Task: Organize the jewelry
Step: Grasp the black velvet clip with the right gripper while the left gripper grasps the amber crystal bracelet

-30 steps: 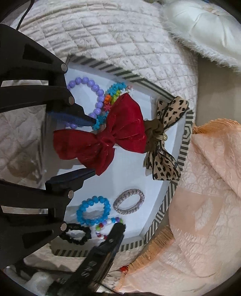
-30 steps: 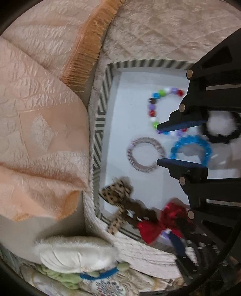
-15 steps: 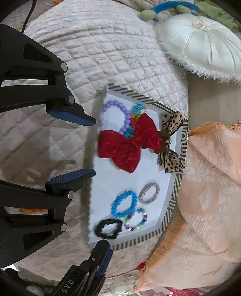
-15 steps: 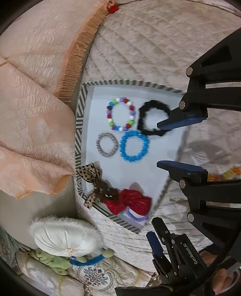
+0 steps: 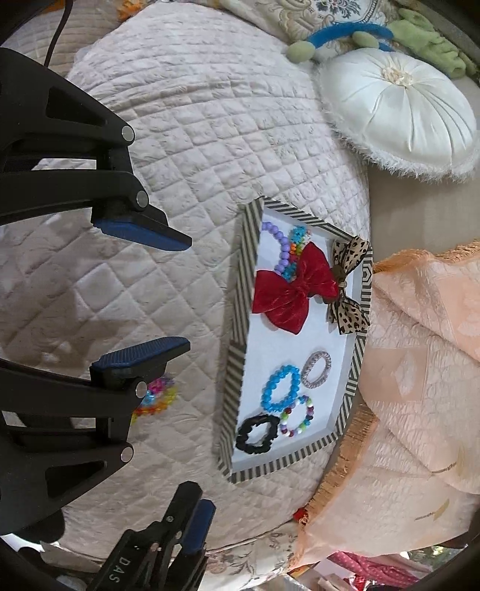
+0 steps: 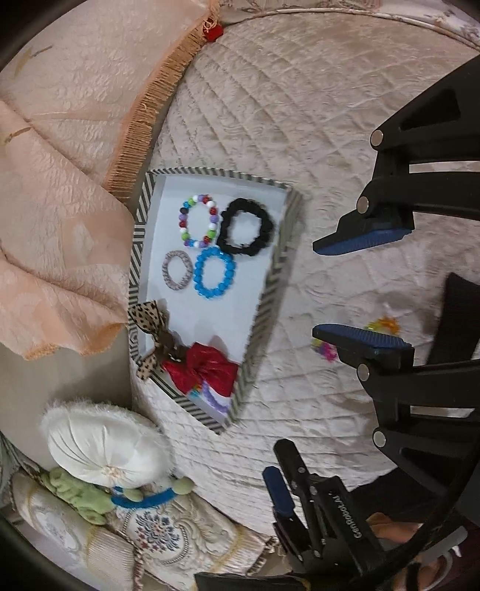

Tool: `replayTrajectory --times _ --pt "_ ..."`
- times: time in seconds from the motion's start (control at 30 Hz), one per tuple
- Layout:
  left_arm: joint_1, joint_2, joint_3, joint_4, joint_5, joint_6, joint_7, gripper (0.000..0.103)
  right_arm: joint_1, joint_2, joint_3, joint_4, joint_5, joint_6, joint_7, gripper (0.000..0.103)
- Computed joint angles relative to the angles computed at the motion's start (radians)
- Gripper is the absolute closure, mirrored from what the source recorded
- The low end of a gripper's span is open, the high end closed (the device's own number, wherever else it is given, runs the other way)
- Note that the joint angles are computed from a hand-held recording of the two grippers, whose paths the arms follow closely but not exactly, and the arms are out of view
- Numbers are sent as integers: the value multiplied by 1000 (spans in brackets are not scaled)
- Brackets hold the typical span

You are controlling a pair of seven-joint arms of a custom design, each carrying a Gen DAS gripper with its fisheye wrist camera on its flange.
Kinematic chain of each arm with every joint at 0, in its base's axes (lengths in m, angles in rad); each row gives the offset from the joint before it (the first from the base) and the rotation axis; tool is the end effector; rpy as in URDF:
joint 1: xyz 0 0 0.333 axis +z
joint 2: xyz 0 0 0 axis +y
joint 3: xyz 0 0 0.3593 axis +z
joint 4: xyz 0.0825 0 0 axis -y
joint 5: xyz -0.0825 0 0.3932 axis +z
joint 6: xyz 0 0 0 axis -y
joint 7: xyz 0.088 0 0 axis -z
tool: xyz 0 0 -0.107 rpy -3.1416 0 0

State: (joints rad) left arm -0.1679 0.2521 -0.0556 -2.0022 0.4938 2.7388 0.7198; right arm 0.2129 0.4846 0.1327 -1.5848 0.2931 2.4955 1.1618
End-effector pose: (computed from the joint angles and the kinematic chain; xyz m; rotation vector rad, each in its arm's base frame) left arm 0.6315 -0.1601 0.4192 -2.1090 1.6828 -0.5393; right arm 0.7111 0.2353 0.4381 -2.2929 1.3154 -0.1564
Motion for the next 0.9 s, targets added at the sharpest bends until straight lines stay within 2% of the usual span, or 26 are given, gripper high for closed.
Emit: replayTrajectory --times 0.33,0.57,0.73,0.9 --pt "-10 -53 -5 -64 45 24 -62 55 -12 -91 6 -142 37 35 -44 65" --pt "-1 -63 -23 -84 35 25 -59 55 -6 -123 -4 -196 27 33 -61 65" --pt "11 -60 -40 -91 -23 29 -14 55 -2 -131 -11 -213 12 8 -71 63" --pt "26 -51 -51 -97 -115 30 50 55 -6 -127 -10 -213 -7 -63 -115 59"
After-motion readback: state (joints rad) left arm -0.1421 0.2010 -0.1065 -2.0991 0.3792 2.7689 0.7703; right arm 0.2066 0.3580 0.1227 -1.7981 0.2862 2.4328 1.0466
